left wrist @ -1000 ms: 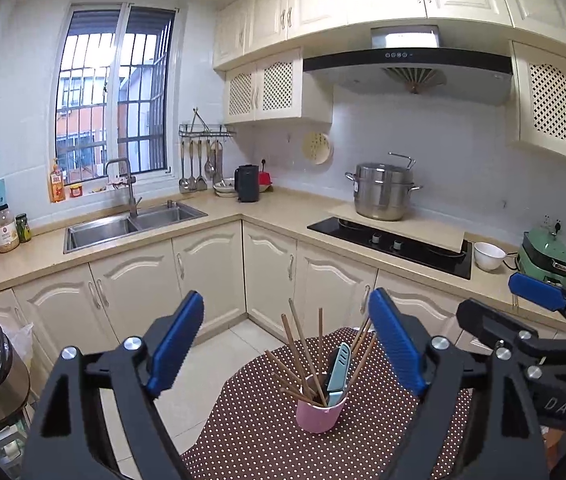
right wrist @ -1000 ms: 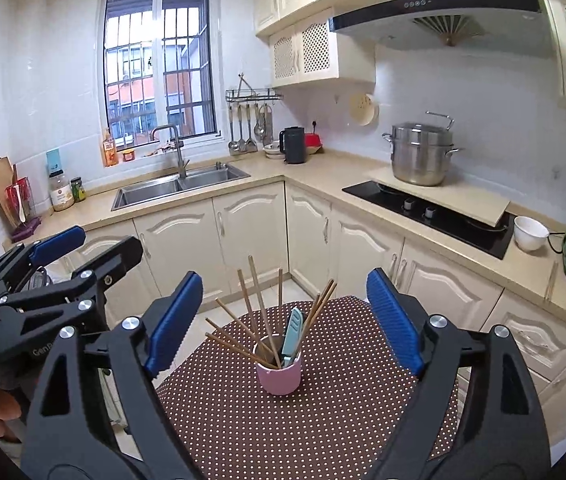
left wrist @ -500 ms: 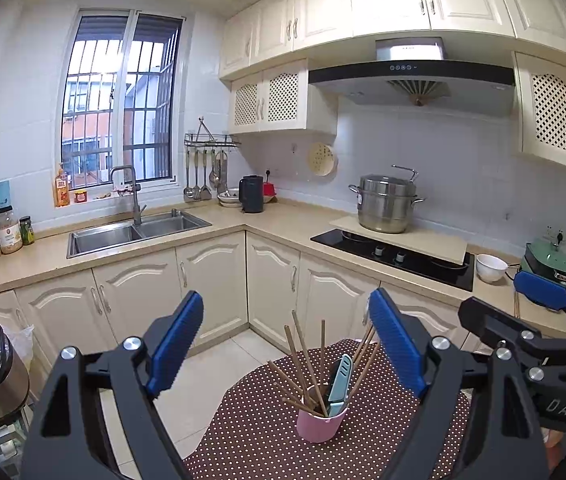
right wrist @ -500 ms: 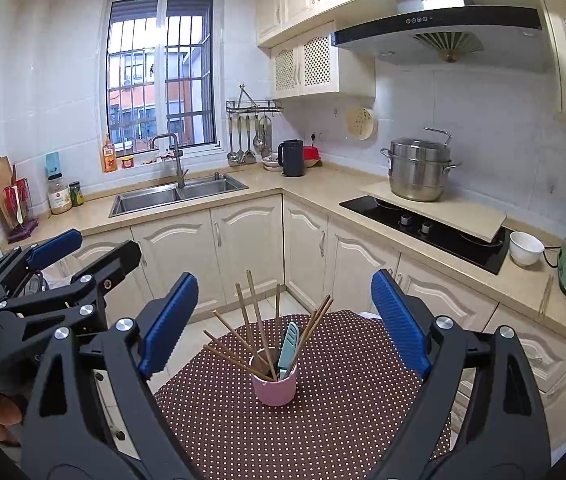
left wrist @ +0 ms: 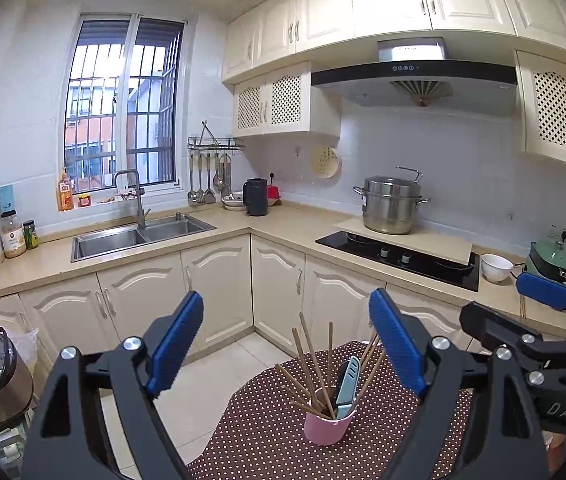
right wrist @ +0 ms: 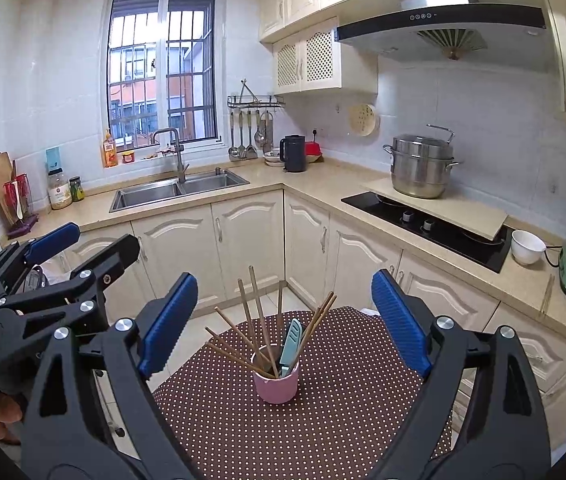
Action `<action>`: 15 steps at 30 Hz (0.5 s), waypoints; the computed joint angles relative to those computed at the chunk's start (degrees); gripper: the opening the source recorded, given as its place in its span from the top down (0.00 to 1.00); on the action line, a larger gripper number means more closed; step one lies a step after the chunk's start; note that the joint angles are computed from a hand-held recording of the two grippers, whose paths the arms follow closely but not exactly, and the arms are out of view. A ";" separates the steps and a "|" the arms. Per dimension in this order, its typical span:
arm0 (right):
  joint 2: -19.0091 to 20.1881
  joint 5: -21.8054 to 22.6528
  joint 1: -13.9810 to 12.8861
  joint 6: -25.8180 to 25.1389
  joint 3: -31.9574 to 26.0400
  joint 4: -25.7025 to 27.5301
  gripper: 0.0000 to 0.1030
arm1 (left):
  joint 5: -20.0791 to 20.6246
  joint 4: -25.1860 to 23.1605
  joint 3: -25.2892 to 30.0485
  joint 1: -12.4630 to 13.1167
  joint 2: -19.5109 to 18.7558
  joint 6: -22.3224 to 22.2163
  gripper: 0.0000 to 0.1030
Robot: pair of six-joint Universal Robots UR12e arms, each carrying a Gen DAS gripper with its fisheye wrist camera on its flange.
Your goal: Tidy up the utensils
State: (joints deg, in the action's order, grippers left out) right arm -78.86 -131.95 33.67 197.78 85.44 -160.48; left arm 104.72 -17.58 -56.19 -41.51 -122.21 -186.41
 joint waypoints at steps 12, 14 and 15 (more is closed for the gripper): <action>-0.09 0.22 -0.04 1.42 -0.06 1.51 0.15 | -0.46 -0.38 0.18 0.15 -0.09 0.51 0.19; -0.12 0.32 -0.08 1.42 -0.06 1.68 0.15 | -0.47 -0.50 0.13 0.15 -0.07 0.33 0.19; -0.12 0.38 -0.09 1.48 -0.05 1.80 0.15 | -0.51 -0.65 0.24 0.16 -0.11 0.26 0.19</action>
State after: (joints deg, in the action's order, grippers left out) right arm -78.98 -131.57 33.58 199.26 85.39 -158.68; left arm 104.22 -18.23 -55.95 -41.35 -122.32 -186.14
